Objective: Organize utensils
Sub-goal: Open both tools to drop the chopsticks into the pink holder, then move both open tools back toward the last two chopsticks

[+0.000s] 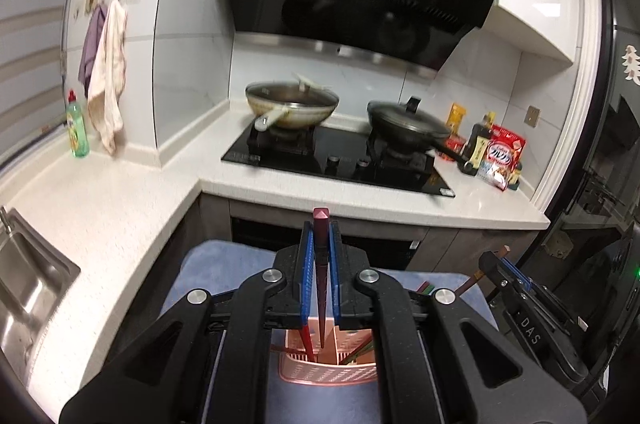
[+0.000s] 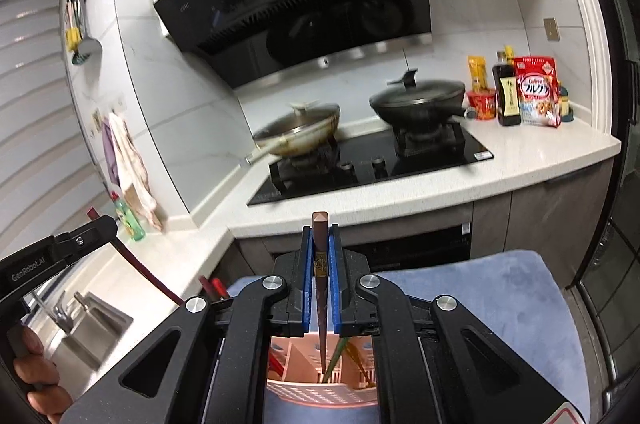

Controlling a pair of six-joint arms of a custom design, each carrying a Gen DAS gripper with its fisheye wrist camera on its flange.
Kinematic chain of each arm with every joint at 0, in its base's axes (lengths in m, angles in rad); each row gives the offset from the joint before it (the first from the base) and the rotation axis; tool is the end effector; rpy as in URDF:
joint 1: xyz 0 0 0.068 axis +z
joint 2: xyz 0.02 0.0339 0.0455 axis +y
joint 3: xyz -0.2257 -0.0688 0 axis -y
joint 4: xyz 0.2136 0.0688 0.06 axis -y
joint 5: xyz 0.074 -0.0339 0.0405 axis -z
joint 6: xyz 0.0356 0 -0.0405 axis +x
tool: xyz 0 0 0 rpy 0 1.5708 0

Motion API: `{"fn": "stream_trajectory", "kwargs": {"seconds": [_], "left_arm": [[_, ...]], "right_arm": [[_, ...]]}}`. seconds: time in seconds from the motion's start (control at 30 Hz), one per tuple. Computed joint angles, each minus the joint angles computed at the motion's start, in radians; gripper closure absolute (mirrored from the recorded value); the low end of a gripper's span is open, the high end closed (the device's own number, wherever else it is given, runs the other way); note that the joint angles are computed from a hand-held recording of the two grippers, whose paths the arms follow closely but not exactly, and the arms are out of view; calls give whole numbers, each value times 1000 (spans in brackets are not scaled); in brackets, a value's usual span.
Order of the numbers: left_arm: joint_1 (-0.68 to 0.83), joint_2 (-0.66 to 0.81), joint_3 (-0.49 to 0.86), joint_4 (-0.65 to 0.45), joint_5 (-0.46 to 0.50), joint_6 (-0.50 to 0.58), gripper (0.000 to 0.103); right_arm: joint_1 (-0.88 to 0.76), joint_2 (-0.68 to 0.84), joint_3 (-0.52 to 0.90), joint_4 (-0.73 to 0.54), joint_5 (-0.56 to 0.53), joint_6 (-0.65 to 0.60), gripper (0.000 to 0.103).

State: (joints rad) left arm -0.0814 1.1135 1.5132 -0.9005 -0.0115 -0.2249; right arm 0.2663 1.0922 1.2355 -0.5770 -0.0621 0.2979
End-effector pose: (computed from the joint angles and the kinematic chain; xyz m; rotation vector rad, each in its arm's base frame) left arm 0.1893 -0.0150 0.4018 -0.1559 2.0704 -0.1759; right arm 0.2100 0.0596 0.3577 -0.0082 2.0289 0.4213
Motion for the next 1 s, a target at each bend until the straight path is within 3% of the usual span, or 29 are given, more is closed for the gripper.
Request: {"fn": "stream_trajectory", "kwargs": {"seconds": [0.33,0.4,0.5,0.77,0.87,1.0], "left_arm": [[76,22,-135,50,64,-27,95],[78,13,-149,54,35,-26,80],[82,-10,-158,48,-6,-21,68],[11,-95,-163,-4,-124,12,65],[-38,-132,-167,-39,-178,14,62],[-96,-189,-181,-87,-232,-1,54]], "right_arm": [[-48,10,-108,37,-25,13,92],[-55,-7,-111,28,-21,6,90],[-78,-42,-105,8,-39,1,85],[-65,-147,-103,-68,-35,-28,77],[-42,-199,-112,-100,-14,-37,70],[-29,-280,-133,-168,-26,-28,69]]}}
